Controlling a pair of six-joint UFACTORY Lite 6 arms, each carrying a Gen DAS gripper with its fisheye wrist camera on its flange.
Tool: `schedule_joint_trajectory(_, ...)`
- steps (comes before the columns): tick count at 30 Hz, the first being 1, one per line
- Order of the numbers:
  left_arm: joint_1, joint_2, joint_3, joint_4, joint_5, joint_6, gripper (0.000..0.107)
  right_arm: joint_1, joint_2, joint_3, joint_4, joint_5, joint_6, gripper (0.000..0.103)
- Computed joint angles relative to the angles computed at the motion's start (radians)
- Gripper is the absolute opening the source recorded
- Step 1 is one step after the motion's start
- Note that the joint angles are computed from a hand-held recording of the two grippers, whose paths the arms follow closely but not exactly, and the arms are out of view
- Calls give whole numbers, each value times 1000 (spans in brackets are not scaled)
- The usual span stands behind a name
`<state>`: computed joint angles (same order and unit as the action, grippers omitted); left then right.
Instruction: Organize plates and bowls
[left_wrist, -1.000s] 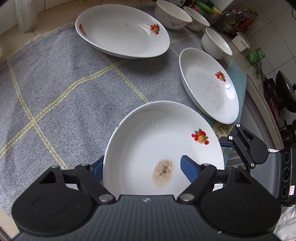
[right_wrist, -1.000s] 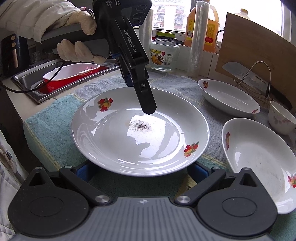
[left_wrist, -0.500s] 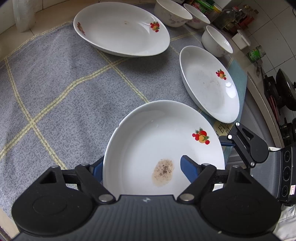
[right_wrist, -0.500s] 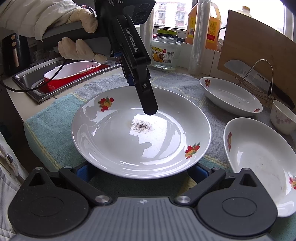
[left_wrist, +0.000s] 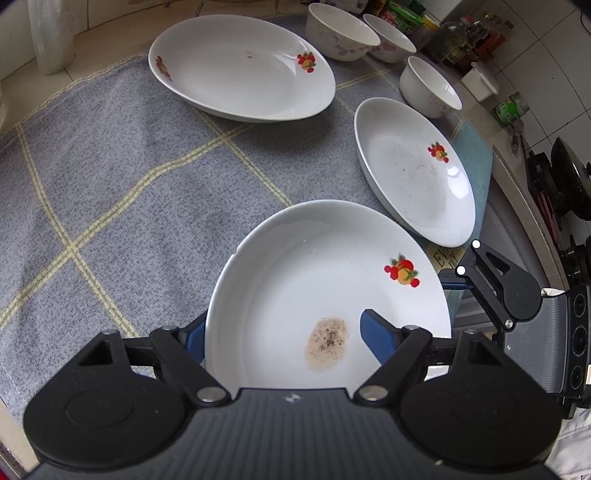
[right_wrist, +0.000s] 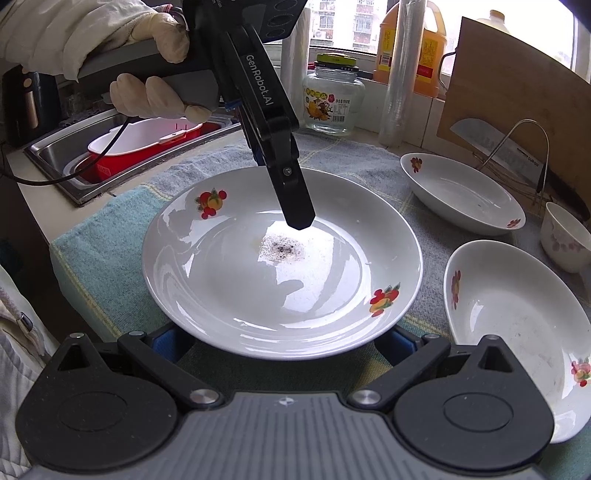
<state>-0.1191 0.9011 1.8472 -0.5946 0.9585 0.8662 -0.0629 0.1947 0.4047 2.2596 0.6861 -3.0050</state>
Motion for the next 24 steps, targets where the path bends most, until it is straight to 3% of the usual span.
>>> schedule_joint_trajectory(15, 81, -77, -70, -50, -21, 50, 81, 70, 1, 103, -83, -66, 115, 103)
schedule_joint_trajectory(24, 152, -73, -58, -67, -25, 69, 81, 163, 88, 227, -67, -108, 129, 103)
